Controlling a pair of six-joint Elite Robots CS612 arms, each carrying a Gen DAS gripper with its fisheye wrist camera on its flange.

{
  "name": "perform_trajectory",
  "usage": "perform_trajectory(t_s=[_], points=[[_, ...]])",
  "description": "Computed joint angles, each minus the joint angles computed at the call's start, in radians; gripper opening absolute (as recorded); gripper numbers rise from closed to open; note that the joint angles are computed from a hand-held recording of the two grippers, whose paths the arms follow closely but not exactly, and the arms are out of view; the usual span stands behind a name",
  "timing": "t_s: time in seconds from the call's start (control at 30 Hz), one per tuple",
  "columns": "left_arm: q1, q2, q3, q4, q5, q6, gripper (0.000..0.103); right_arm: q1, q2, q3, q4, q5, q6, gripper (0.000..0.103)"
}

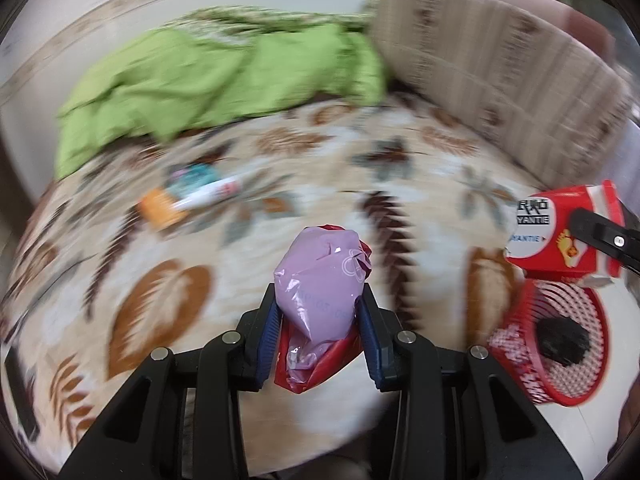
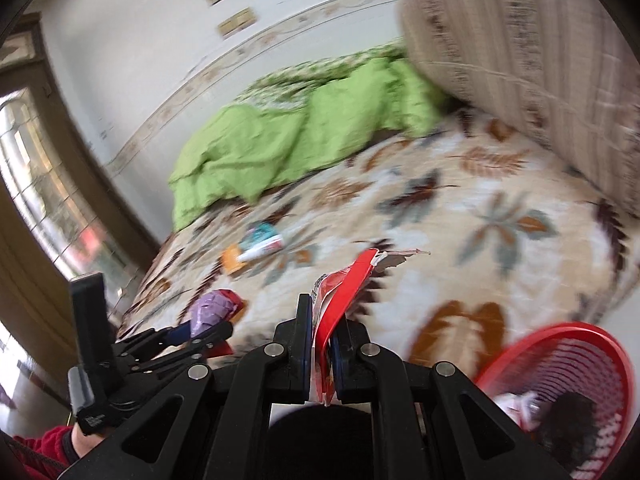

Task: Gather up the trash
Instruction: 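Carry both items over the red wastebasket and open both tools, then move both open tools back over the remaining trash on the bed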

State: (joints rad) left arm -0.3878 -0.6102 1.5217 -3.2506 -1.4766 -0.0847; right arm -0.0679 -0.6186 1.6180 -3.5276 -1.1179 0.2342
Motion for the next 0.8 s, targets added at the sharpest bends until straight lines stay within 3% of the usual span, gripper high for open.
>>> perform_trajectory(t_s=[0.23, 0.4, 0.47, 0.5, 0.53, 0.6, 0.8], points=[[-0.045, 0.003, -0.056, 0.115, -0.26, 0.127, 0.036, -0.076, -0.057, 0.139, -0.056, -0.135, 0.07, 0.009], [-0.079, 0.022, -0.115, 0.266, -0.424, 0.195, 0.036, -0.116, -0.08, 0.207, -0.053, -0.207, 0.093, 0.009], [-0.092, 0.031, -0.134, 0.314, -0.456, 0.226, 0.042, -0.128, -0.083, 0.218, -0.027, -0.203, 0.09, 0.01], [-0.097, 0.033, -0.138, 0.331, -0.465, 0.235, 0.049, -0.132, -0.086, 0.217, -0.001, -0.197, 0.082, 0.014], [-0.1, 0.036, -0.144, 0.345, -0.465, 0.236, 0.055, -0.135, -0.089, 0.218, 0.033, -0.201, 0.075, 0.02], [-0.102, 0.038, -0.147, 0.351, -0.465, 0.223, 0.056, -0.14, -0.092, 0.225, 0.047, -0.215, 0.085, 0.041], [-0.076, 0.031, -0.132, 0.3, -0.451, 0.162, 0.058, -0.134, -0.088, 0.208, 0.008, -0.221, 0.087, 0.041]])
